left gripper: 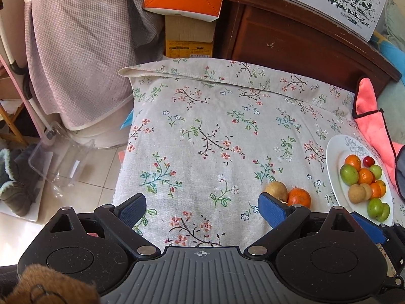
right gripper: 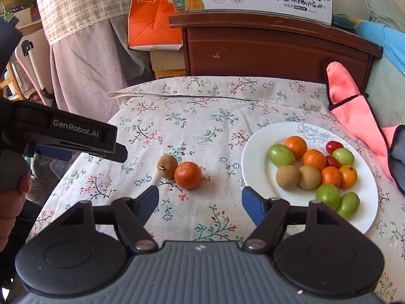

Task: Organize fruits
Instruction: 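Grasp the last mandarin with the right tool while the left tool grasps the brown kiwi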

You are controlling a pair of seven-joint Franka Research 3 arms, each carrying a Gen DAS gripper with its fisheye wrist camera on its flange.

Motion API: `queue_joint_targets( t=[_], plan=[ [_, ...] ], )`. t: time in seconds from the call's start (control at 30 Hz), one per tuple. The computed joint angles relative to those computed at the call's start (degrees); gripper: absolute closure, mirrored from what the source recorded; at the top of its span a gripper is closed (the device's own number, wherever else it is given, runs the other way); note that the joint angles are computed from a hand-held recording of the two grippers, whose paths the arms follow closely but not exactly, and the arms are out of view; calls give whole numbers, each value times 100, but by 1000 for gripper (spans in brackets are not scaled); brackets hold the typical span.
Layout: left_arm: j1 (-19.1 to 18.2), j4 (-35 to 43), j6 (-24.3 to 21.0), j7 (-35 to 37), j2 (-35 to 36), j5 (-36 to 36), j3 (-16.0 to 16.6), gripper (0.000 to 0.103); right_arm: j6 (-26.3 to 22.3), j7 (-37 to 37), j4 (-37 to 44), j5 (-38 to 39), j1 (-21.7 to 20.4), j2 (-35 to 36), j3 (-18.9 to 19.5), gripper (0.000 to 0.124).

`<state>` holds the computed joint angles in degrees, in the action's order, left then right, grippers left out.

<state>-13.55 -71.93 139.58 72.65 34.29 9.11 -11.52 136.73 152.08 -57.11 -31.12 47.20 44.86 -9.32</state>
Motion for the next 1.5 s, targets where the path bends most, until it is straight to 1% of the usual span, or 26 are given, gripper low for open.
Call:
queue_joint_targets(
  t=[0.17, 0.33, 0.43, 0.47, 0.5, 0.67, 0.8, 0.87, 0.97, 1.1, 1.23, 1.37, 1.5],
  plan=[
    [-28, 43, -27, -116, 49, 46, 44, 7, 24, -404, 680, 279, -204, 503, 80, 61],
    [-38, 88, -23, -149, 100, 73, 47, 7, 38, -772, 1253, 624, -324, 924, 62, 68],
    [-43, 104, -22, -167, 112, 81, 46, 7, -92, -965, 1755, 834, -385, 1251, 47, 74],
    [-40, 112, -25, -167, 118, 74, 40, 7, -85, -996, 1804, 887, -393, 1290, 37, 75],
    [-36, 120, -22, -163, 126, 65, 32, 7, 20, -983, 1748, 913, -391, 1275, 16, 75],
    [-35, 105, 2, -154, 121, 57, 25, 7, -18, -1146, 1981, 1080, -408, 1409, -9, 79],
    [-25, 104, 20, -218, 125, 23, 29, 7, -15, -1221, 1957, 1192, -412, 1397, 5, 86],
    [-16, 100, 37, -249, 127, 9, 29, 7, 31, -1185, 1838, 1203, -403, 1331, -12, 93],
    [7, 82, 88, -270, 126, -32, 8, 7, 162, -1077, 1573, 1195, -386, 1183, -31, 94],
    [68, 9, 251, -150, 123, -159, -103, 7, 28, -925, 1368, 1188, -349, 1000, -39, 94],
    [95, -71, 463, 159, 127, -300, -240, 7, 17, -399, 503, 1082, -245, 384, -70, 94],
    [42, -154, 660, 445, 132, -328, -309, 7, -382, -51, 145, 888, -170, 61, -30, 94],
    [-3, -188, 762, 830, 182, -390, -419, 9, -548, 257, -144, 777, -177, -163, 93, 94]
  ],
)
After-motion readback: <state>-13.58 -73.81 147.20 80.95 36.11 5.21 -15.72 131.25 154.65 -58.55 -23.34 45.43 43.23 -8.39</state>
